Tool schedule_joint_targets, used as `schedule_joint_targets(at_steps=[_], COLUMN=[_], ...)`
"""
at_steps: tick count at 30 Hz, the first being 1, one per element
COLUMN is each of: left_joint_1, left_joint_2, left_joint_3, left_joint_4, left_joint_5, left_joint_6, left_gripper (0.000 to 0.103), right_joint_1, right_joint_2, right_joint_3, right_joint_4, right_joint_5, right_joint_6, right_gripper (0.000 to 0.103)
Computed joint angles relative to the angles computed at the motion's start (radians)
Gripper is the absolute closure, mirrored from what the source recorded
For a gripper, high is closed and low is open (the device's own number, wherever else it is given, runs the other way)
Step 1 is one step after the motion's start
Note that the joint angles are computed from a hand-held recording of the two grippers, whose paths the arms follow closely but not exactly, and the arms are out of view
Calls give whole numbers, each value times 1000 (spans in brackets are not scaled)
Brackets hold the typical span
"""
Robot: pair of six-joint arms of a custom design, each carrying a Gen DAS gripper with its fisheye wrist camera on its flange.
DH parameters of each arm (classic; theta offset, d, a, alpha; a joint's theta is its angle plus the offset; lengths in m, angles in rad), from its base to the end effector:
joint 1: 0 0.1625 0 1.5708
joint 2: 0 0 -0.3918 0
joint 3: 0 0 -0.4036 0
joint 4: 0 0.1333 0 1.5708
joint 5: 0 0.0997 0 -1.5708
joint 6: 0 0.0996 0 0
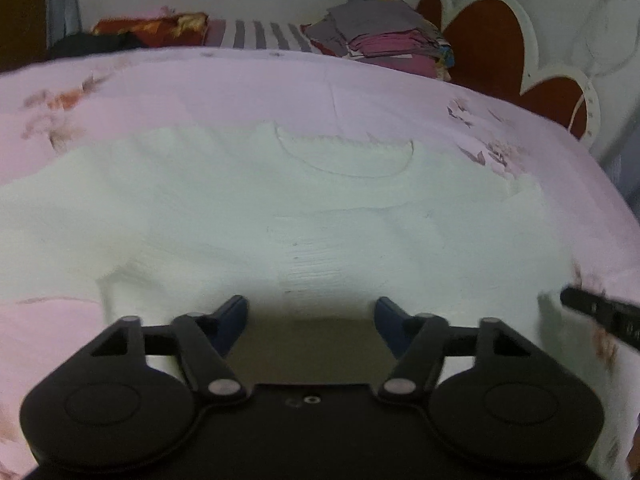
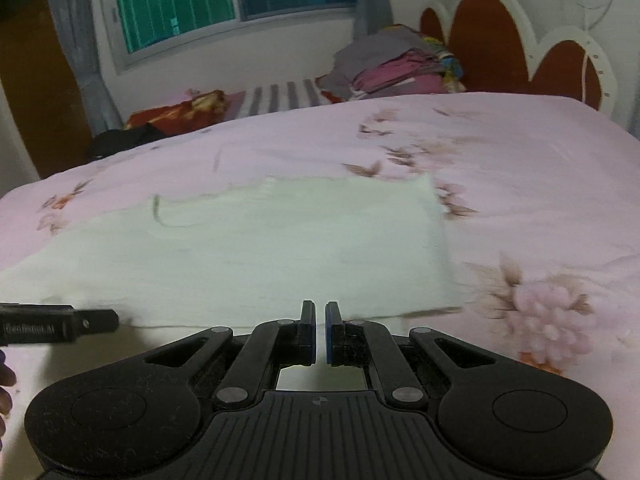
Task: Fold small clothes
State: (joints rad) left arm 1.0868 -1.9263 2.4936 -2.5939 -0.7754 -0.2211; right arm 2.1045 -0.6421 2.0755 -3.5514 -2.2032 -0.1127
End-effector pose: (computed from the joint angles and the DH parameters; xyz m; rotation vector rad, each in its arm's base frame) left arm 0.0301 -0.3821 0.2942 0.0829 2.4154 -0.8725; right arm 0.3164 -0.3891 -0.0194 0.5776 -2.4489 0.8589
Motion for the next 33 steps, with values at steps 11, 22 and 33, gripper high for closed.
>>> schedule_joint_targets(at_steps=[11, 22, 33], left_joint_1=[9, -105, -63], left_joint_2=[68, -11, -24], left_joint_3=[14, -8, -61], left_joint_4=[-186, -295, -372], left_joint_5=[22, 59, 129], left_joint_6=[-59, 42, 118], left_gripper=[94, 96, 96], right_joint_1=[-79, -82, -118], right_joint_2=[-66, -36, 44], right_joint_3=[70, 66, -36], right_joint_4=[-42, -172, -54], right_joint_5=[9, -10, -3], right_joint_6=[-31, -135, -97], right_gripper=[100, 1, 57])
